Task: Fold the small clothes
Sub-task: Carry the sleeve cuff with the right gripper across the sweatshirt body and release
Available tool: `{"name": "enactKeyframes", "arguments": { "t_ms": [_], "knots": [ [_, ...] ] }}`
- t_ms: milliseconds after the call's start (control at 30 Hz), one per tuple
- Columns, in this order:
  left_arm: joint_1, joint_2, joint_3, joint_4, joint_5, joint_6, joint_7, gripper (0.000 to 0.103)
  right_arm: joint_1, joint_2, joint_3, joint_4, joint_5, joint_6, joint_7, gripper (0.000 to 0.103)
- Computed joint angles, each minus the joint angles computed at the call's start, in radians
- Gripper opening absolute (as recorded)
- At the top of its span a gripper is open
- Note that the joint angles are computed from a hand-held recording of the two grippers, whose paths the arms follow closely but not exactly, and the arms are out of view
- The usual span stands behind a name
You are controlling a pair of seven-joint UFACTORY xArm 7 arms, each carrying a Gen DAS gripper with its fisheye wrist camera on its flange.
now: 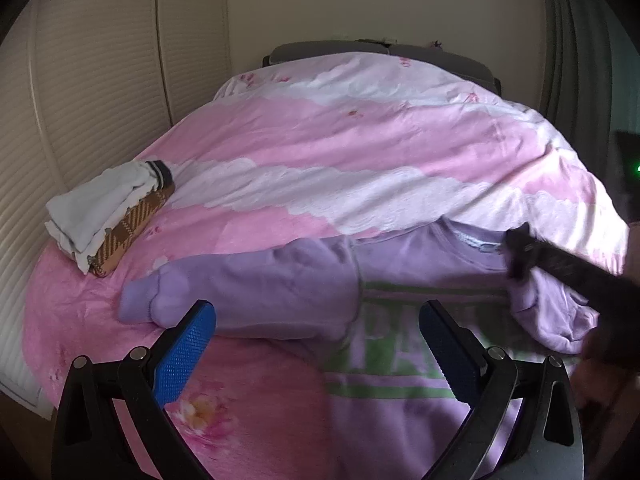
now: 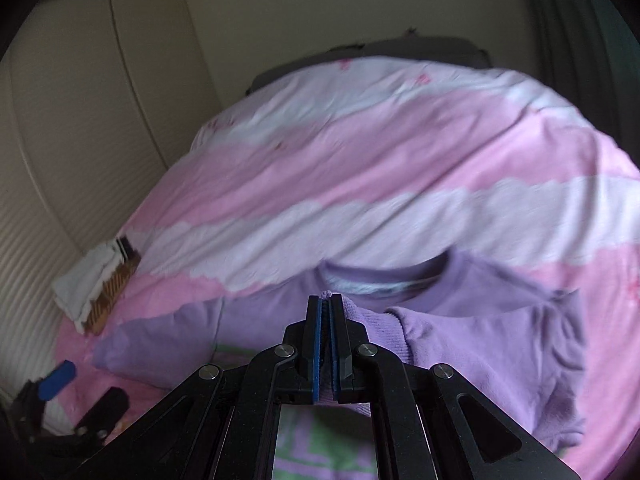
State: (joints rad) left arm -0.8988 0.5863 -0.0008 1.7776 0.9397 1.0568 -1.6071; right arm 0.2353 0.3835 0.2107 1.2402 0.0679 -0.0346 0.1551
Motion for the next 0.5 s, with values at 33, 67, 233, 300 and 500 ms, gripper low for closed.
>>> {"name": "enactKeyframes", "arguments": {
  "t_ms": [33,67,233,300,500],
  "knots": [
    [0.003,-0.006,0.0,-0.011,-0.001,-0.004,0.0,0.103,0.029,0.03,-0.018,0.029,-0.005,0.013,0.012,0.004],
    [0.008,-0.01,0.0,-0.021,-0.001,-0.008,0.0,0.103,0.06,0.061,-0.041,0.063,-0.012,0.032,0.026,0.004],
    [0.024,-0.023,-0.006,-0.056,0.002,-0.019,0.002,0.103,0.148,0.182,-0.106,0.183,-0.045,0.109,0.086,0.004],
    [0.03,-0.018,-0.009,-0.059,-0.004,-0.026,0.005,0.103,0.154,0.205,-0.107,0.2,-0.056,0.122,0.091,0.004],
    [0.029,0.002,-0.008,-0.038,-0.019,-0.028,0.019,0.103,0.102,0.228,-0.037,0.204,-0.056,0.126,0.043,0.01]
  ]
}}
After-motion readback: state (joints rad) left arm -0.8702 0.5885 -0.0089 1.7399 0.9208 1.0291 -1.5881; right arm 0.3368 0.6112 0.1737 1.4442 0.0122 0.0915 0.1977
